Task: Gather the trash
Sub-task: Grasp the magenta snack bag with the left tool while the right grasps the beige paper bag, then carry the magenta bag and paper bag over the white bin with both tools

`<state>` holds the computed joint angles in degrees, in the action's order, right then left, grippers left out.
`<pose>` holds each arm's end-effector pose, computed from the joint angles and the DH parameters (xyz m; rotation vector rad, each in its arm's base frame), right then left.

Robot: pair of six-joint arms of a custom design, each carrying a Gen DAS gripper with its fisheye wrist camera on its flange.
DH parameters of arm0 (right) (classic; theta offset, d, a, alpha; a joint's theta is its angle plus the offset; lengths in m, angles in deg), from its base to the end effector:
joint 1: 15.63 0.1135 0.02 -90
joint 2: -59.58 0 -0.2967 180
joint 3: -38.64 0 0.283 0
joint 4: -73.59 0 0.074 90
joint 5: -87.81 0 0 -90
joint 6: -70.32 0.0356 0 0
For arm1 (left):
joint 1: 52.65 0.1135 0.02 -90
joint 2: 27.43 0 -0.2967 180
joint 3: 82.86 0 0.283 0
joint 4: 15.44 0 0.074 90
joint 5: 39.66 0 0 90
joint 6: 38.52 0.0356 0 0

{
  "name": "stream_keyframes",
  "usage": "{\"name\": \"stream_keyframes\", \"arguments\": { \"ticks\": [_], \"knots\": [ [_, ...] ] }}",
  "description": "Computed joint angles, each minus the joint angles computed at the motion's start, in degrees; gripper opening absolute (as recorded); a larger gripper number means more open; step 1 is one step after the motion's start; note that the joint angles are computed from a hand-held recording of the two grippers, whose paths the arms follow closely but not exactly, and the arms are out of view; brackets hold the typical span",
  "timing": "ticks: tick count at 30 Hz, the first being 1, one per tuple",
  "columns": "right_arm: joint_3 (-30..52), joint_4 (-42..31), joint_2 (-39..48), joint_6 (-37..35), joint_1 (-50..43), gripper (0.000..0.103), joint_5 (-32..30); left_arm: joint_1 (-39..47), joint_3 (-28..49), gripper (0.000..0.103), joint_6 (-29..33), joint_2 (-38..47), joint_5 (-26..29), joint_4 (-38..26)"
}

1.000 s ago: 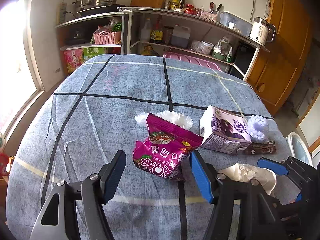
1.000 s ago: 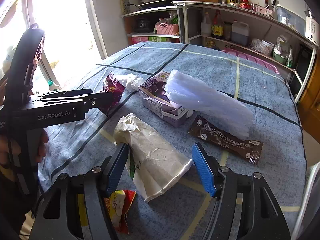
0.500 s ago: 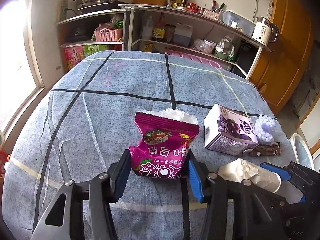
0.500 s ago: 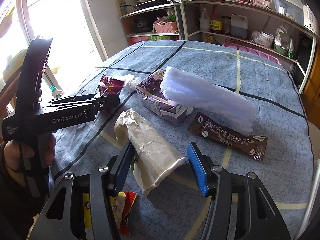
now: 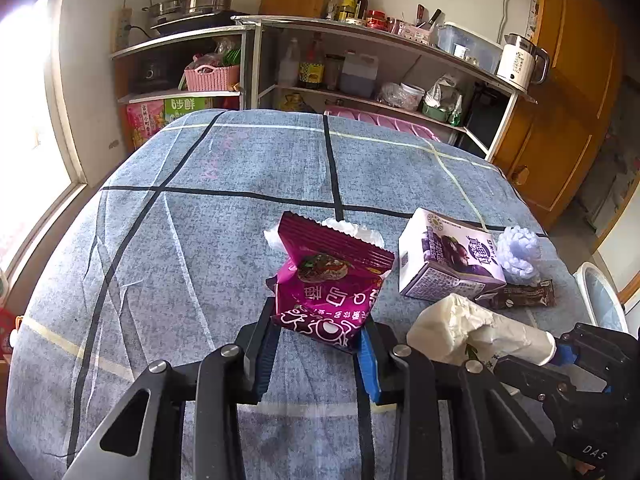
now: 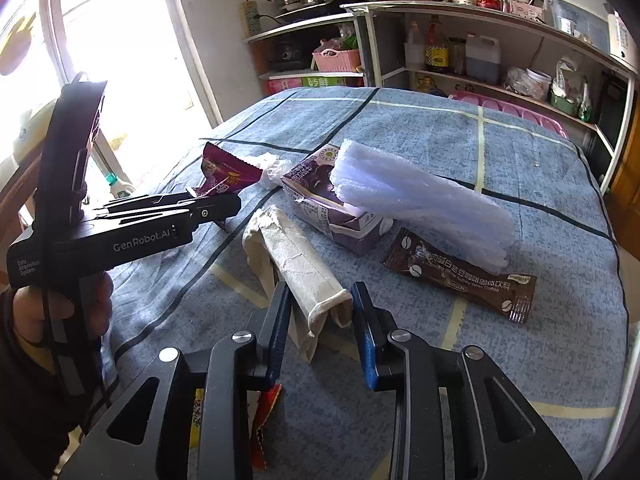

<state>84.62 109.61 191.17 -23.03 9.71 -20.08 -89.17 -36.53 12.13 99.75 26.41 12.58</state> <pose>0.2742 0.1419 -0.0289 -0.7452 2.3405 0.5510 0.2567 -0.1721 -0.0144 -0.2286 2.3778 -0.0943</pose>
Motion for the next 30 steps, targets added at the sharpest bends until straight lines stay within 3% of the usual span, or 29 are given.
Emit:
{"name": "stream_keyframes", "arguments": {
  "ticks": [16, 30],
  "knots": [
    [-2.91, 4.37, -0.56, -0.68, -0.46, 0.02, -1.81, -3.78, -2.36, 0.036, -1.84, -2.32, -3.3, -0.42],
    [-9.49, 11.52, -2.89, -0.57, -5.02, 0.019, -4.83, -12.34, -3.18, 0.036, -6.31, -8.14, -8.97, -6.69]
  ]
}}
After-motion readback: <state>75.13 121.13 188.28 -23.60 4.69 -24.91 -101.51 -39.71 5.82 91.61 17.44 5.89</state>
